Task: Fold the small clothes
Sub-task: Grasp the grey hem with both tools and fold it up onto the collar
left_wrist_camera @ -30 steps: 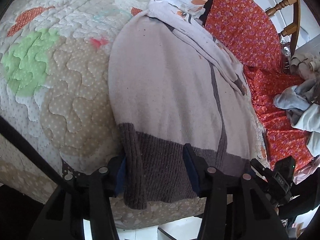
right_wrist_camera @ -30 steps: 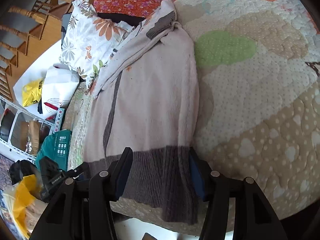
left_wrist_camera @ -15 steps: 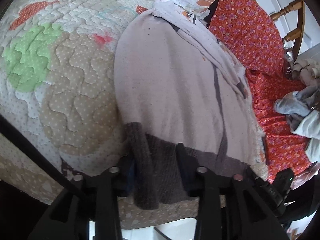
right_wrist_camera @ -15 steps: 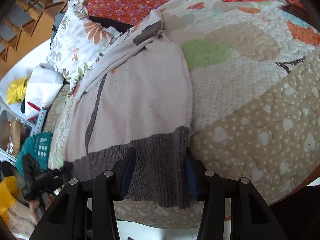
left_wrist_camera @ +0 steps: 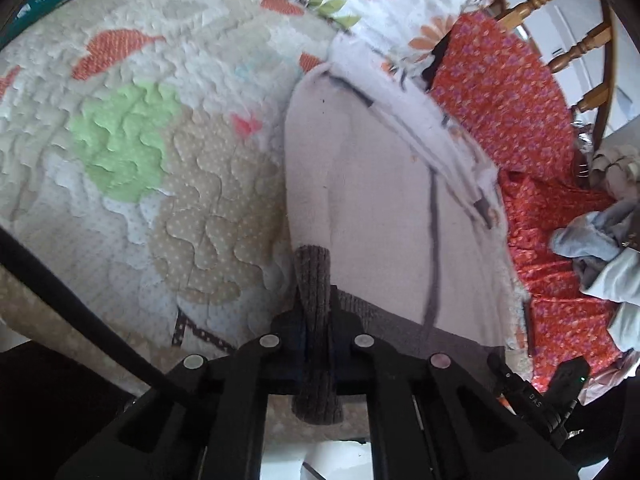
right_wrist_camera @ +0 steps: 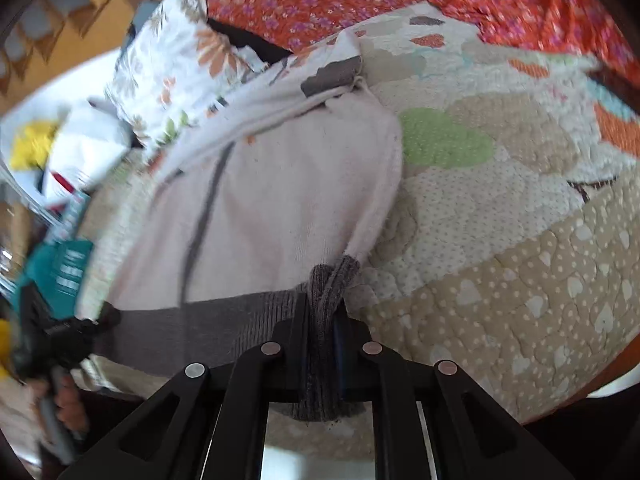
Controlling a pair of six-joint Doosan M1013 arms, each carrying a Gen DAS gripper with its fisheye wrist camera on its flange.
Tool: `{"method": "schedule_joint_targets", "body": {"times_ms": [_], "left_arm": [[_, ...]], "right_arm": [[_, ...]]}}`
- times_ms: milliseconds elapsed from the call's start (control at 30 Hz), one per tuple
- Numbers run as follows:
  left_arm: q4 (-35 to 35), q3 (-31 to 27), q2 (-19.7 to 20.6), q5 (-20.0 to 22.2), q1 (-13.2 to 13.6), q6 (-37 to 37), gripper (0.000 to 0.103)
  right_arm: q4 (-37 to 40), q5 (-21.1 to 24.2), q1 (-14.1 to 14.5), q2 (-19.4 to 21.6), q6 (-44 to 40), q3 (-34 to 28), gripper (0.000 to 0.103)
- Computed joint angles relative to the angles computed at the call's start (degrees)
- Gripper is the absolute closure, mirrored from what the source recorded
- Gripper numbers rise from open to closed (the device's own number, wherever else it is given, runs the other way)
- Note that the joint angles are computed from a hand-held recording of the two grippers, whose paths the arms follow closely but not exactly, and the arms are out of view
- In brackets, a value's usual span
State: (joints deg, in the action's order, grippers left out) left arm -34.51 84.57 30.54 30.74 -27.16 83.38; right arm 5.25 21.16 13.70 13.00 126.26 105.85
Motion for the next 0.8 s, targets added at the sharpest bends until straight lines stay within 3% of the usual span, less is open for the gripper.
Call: {"method": "schedule_joint_targets", "body": {"times_ms": [133, 267, 367, 500, 667, 800], "left_arm": [[-6.7, 3.9, -3.9, -2.1, 0.0, 8.3, 0.097], [-9.8, 7.9, -6.3, -4.1, -1.2, 13.3, 0.097], [-3.9, 7.5, -5.7, -3.9, -1.5, 8.5, 0.097], [-4.0, 4.6, -4.2, -3.2, -0.3, 6.3, 0.097], [0.7, -5.3, 0.2, -1.2, 1.4, 0.8, 0.097], [7.8, -15.5, 6.0, 1.4, 2.0, -7.7, 0.097]], "right_arm": [[22.7, -1.2, -1.5, -3.5, -19.3, 3.2, 0.093], [31.3, -1.3, -1.6, -6.5, -26.7, 6.4, 0.093], [29.1, -0.4, -1.4, -6.6, -25.0, 6.6, 0.093], [32.0, 0.2, -2.3, -6.0, -28.8, 4.6, 0.093], [26.0, 1.1, -3.7, -3.1, -28.5, -3.3, 0.093], [20.2, 2.2, -5.2, 2.4, -24.5, -10.9, 0.093]]}}
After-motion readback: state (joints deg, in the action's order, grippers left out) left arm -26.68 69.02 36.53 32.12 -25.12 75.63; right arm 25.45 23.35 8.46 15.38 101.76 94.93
